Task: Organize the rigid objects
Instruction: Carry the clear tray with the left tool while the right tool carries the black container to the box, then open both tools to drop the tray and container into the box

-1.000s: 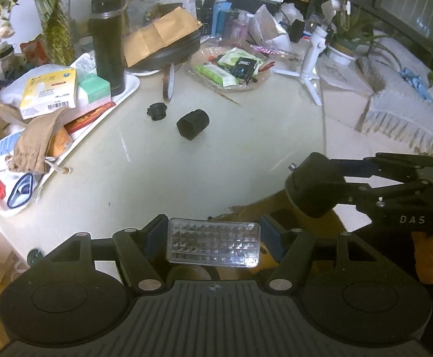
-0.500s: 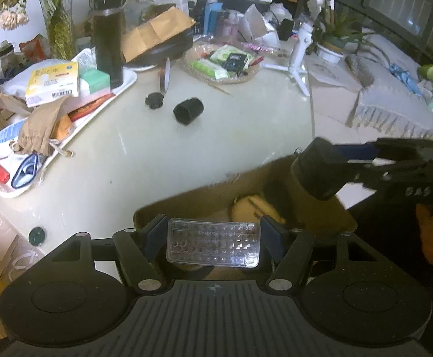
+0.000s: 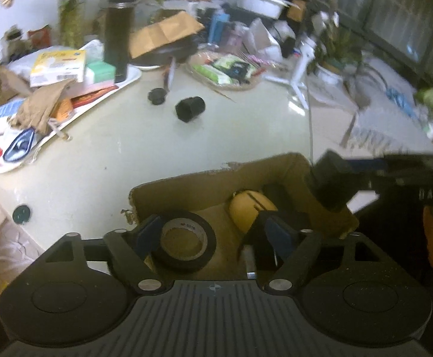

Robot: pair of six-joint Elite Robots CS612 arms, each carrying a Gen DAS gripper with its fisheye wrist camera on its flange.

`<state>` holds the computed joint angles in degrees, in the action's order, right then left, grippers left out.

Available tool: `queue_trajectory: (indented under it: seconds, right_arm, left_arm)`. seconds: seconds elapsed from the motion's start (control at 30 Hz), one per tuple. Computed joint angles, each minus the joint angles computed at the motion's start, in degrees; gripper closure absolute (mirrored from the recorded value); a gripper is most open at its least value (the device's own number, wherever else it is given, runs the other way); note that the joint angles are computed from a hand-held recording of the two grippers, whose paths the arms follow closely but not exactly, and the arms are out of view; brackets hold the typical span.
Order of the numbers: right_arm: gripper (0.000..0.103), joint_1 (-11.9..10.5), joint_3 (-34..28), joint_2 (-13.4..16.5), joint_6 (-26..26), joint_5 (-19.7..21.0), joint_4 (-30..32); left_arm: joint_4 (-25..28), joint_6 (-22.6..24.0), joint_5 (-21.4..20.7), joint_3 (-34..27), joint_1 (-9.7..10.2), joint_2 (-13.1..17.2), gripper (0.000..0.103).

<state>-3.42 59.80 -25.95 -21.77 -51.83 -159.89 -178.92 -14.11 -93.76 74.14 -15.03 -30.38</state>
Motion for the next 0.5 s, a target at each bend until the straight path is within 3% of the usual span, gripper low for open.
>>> queue_trajectory:
  seconds: [0.2, 0.33, 0.5]
  right_arm:
    - [0.042, 0.42, 0.16, -0.09, -4.62, -1.58, 3.1]
    - [0.005, 0.11, 1.04, 0.18, -2.45, -0.55, -2.49]
    - [0.0, -0.07, 1.11, 0.69, 0.71, -0.56, -6.28]
  left_arm:
    - [-1.39, -4.02, 3.43, 0.54, 0.04, 0.46, 0.025]
    - [-1.89, -5.27, 3.99, 0.5, 0.15, 0.59, 0.025]
    - [-2.09, -4.9, 5.43, 0.27, -0.12, 0.86, 0.025]
